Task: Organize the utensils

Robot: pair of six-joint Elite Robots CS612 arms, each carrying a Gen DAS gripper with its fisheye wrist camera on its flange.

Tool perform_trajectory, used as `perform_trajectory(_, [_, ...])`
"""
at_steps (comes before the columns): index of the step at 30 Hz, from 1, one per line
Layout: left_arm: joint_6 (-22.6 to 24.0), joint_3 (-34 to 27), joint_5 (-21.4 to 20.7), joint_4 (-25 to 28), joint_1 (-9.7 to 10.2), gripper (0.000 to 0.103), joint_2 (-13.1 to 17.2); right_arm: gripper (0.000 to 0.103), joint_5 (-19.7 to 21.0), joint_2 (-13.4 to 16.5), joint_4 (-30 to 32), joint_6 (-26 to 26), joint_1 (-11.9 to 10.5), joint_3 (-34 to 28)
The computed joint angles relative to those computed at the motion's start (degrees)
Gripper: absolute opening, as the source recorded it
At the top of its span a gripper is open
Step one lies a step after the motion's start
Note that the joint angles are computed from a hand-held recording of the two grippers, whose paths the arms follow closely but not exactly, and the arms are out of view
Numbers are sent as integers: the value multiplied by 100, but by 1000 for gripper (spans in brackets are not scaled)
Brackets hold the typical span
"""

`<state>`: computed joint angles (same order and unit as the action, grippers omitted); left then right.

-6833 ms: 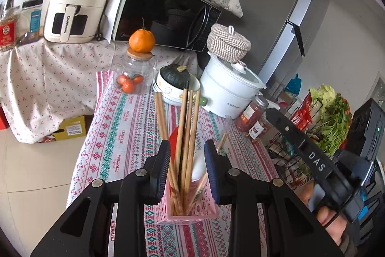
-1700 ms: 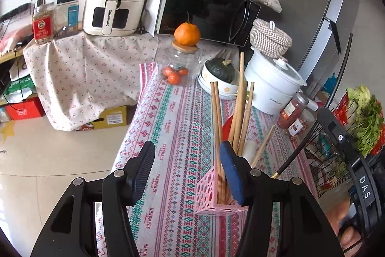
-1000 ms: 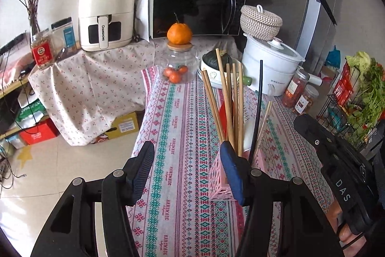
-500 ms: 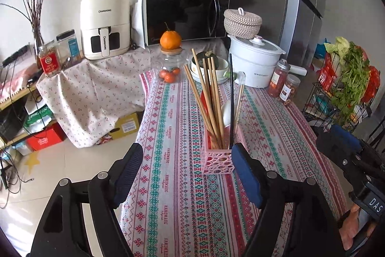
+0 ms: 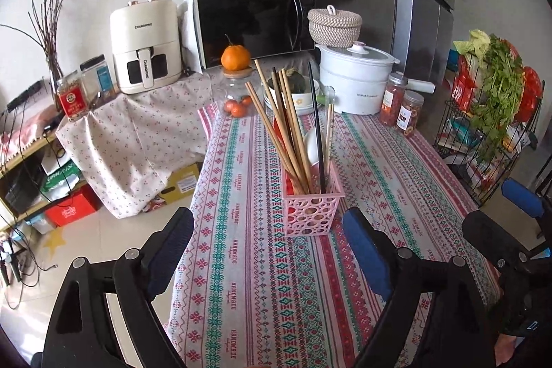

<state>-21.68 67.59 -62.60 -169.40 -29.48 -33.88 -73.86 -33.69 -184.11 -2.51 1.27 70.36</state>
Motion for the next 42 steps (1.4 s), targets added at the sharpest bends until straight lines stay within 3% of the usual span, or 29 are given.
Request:
perform_trajectory(12, [57,-105,-74,-105,-11,92,77,103,-222,50,36,-19,10,-60])
perform_trajectory(42, [40,-175,-122,-51,-13,97,119,103,-197,89,115,79,-2,-121])
